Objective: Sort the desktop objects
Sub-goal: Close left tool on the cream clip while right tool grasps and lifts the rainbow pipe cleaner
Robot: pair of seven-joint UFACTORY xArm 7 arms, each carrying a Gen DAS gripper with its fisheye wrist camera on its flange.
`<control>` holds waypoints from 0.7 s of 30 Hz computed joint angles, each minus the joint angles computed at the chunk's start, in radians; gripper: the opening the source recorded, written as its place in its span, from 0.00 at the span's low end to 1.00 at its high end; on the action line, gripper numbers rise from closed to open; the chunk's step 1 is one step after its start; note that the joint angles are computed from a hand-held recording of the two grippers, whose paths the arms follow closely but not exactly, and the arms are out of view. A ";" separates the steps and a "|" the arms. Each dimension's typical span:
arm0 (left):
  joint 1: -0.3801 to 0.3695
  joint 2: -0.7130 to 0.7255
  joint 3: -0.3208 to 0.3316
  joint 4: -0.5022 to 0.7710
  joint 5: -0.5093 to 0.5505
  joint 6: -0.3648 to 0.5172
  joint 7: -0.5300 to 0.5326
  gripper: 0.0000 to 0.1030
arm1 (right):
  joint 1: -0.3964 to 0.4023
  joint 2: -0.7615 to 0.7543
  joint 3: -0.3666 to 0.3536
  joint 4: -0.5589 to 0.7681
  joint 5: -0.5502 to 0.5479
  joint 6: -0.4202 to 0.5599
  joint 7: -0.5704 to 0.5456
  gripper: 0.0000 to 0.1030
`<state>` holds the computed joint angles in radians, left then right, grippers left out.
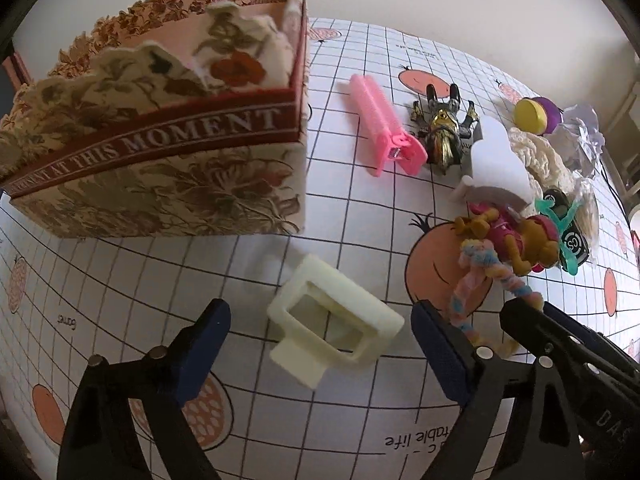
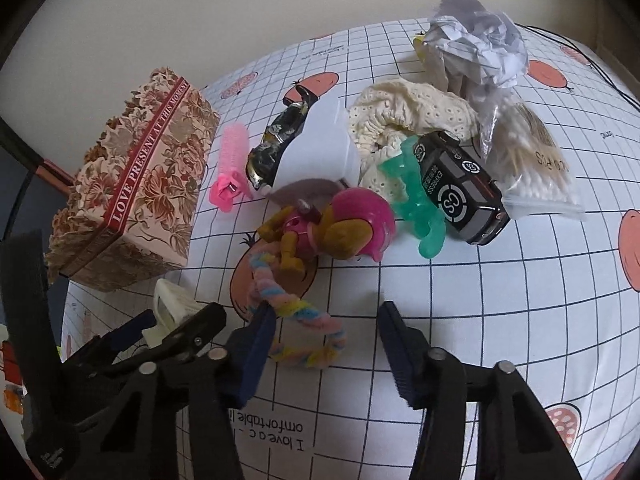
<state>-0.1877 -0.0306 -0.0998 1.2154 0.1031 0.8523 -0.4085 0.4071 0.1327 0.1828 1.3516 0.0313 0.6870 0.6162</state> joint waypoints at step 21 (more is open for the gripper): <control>0.025 -0.013 0.016 0.001 0.054 -0.012 0.056 0.58 | 0.000 -0.024 -0.005 -0.022 -0.037 -0.032 0.017 0.09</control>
<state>-0.1627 -0.0431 -0.0838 1.2161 0.1572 0.8399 -0.3523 0.4072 0.1084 0.1780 1.3293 -0.0058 0.6553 0.6331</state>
